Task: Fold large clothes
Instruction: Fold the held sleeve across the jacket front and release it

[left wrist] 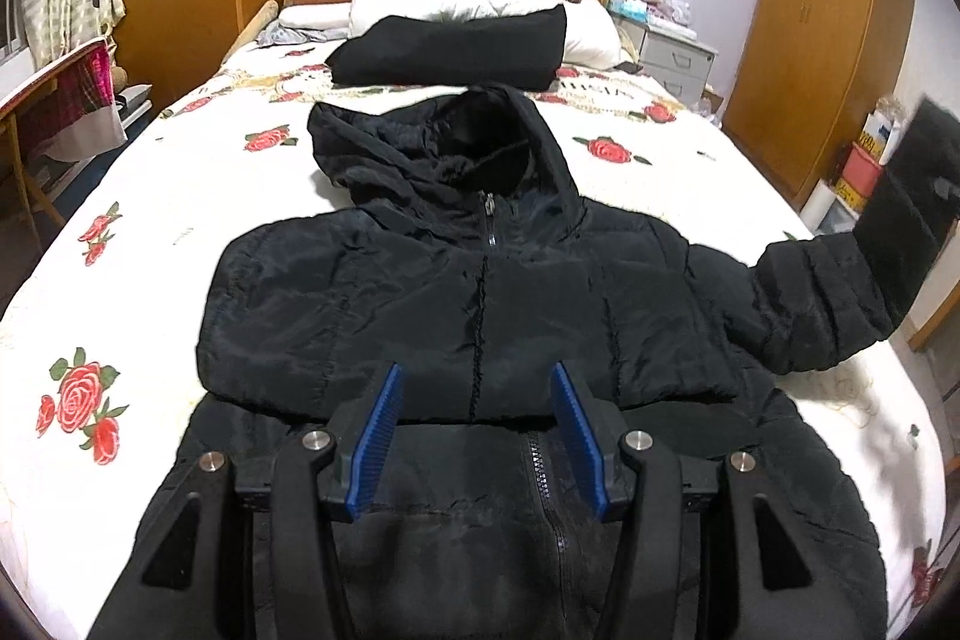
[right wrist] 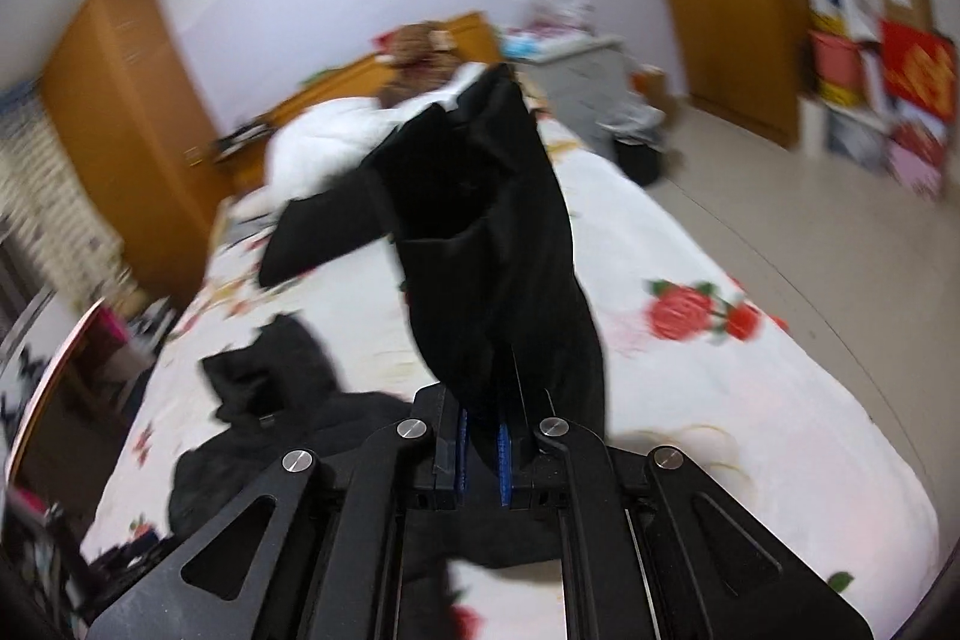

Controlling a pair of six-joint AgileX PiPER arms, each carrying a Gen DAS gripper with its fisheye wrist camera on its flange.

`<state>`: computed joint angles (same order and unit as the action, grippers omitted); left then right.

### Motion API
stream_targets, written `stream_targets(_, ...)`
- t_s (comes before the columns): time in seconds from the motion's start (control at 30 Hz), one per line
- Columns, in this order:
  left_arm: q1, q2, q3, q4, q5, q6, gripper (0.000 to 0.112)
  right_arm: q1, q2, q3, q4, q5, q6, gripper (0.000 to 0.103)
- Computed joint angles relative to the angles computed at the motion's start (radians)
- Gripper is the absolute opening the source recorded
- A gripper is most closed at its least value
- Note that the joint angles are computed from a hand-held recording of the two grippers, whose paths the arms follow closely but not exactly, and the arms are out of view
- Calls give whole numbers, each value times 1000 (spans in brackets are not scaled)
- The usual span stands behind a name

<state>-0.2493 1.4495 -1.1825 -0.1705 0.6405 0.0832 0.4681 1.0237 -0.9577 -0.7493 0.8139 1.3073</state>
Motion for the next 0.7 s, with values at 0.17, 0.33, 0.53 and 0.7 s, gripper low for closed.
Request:
stream_targets(0.17,65,-51,-10,-80,32,76,54,194,168,-147,-66,49,66,7)
stream_targets(0.33,164,-68,-21,-193,57,174,54,266,349,-273,-33,5,54,7)
stream_targets(0.53,284,-60,-6,-316,71,294,54,267,600,-444,100,-93,-60,7)
stream_targets(0.7,365,-26,6,-387,75,372,54,255,786,-559,244,-152,-172,7)
